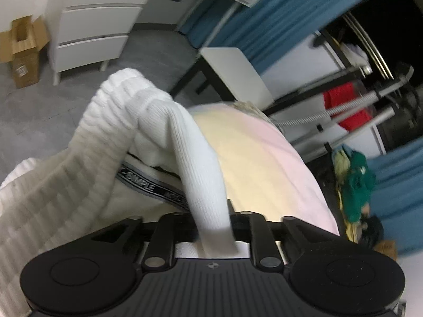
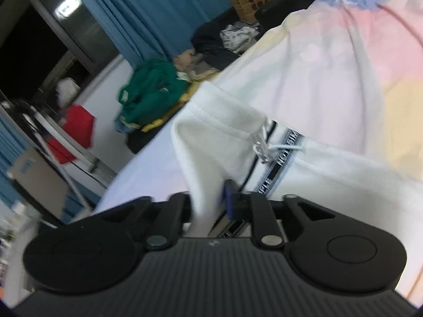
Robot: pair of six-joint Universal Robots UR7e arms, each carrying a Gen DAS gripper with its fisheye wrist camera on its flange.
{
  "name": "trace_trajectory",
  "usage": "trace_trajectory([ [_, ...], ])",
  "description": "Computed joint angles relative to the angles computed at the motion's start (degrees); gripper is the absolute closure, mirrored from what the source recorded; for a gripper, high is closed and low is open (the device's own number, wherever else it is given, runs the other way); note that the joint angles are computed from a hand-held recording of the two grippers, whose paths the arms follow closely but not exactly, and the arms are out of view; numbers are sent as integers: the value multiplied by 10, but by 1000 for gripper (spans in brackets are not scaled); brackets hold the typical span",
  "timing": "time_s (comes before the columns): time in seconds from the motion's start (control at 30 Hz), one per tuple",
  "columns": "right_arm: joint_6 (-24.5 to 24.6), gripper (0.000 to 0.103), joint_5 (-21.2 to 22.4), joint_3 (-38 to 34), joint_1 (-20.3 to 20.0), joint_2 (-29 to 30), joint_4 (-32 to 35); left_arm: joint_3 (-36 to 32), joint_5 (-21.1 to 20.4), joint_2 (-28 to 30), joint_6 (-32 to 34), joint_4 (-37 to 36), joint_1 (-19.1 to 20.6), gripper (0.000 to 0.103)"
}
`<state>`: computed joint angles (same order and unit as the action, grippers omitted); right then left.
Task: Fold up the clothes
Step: 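Fold both sleeves inward across the sweatshirt body, then open both grippers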
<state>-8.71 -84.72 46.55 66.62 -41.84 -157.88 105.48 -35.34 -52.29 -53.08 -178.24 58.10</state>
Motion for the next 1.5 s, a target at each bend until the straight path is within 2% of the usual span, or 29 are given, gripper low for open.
trace_trajectory([
  [0.07, 23, 50, 58, 42, -18, -33, -16, 27, -2, -6, 26, -46, -13, 50],
  [0.13, 42, 42, 113, 99, -36, -69, -57, 56, 0, -11, 50, -99, -30, 41],
  [0.17, 56, 39, 135, 132, -47, -89, -89, 71, 5, -13, 52, -122, -41, 32],
  [0.2, 73, 39, 156, 163, -57, -107, -118, 87, 12, -16, 52, -143, -54, 23],
  [0.3, 142, 39, 188, 249, -91, -159, -177, 142, 41, -21, 21, -205, -98, 21],
  [0.4, 191, 39, 193, 315, -123, -202, -182, 208, 42, -18, -40, -274, -137, 15],
  [0.43, 203, 39, 210, 338, -138, -215, -179, 228, 39, -7, -59, -305, -147, 15],
  [0.5, 221, 39, 234, 350, -159, -229, -122, 255, 30, 18, -100, -353, -159, 15],
  [0.57, 214, 39, 246, 338, -170, -236, -42, 269, 14, 38, -141, -383, -161, 15],
  [0.67, 118, 39, 259, 325, -169, -240, 34, 287, -10, 72, -200, -432, -164, 15],
  [0.7, 94, 39, 272, 322, -169, -238, 45, 286, -10, 74, -213, -424, -161, 15],
  [0.77, 79, 39, 277, 305, -166, -225, 75, 277, -14, 70, -215, -393, -142, 15],
  [0.83, 80, 40, 256, 290, -158, -209, 84, 264, -23, 77, -183, -373, -120, 19],
  [0.87, 81, 41, 245, 284, -154, -201, 74, 256, -27, 81, -166, -362, -110, 24],
  [1.0, 113, 42, 230, 271, -142, -167, -18, 226, 12, 116, -127, -431, -101, 31],
  [1.07, 129, 41, 219, 270, -135, -155, -76, 209, 41, 134, -106, -459, -93, 45],
  [1.1, 136, 41, 214, 270, -130, -148, -107, 200, 56, 143, -94, -473, -89, 58],
  [1.13, 142, 42, 215, 265, -127, -138, -131, 192, 63, 151, -78, -487, -85, 62],
  [1.2, 140, 56, 209, 258, -121, -123, -164, 181, 74, 160, -49, -507, -80, 78],
  [1.23, 133, 78, 198, 252, -118, -119, -167, 179, 79, 159, -42, -509, -80, 82],
  [1.27, 131, 84, 189, 242, -115, -113, -165, 179, 83, 158, -33, -519, -82, 86],
  [1.4, 164, 90, 191, 225, -110, -111, -155, 187, 98, 150, 9, -568, -103, 92],
  [1.5, 168, 91, 196, 238, -110, -135, -150, 211, 110, 125, 9, -553, -130, 93],
])
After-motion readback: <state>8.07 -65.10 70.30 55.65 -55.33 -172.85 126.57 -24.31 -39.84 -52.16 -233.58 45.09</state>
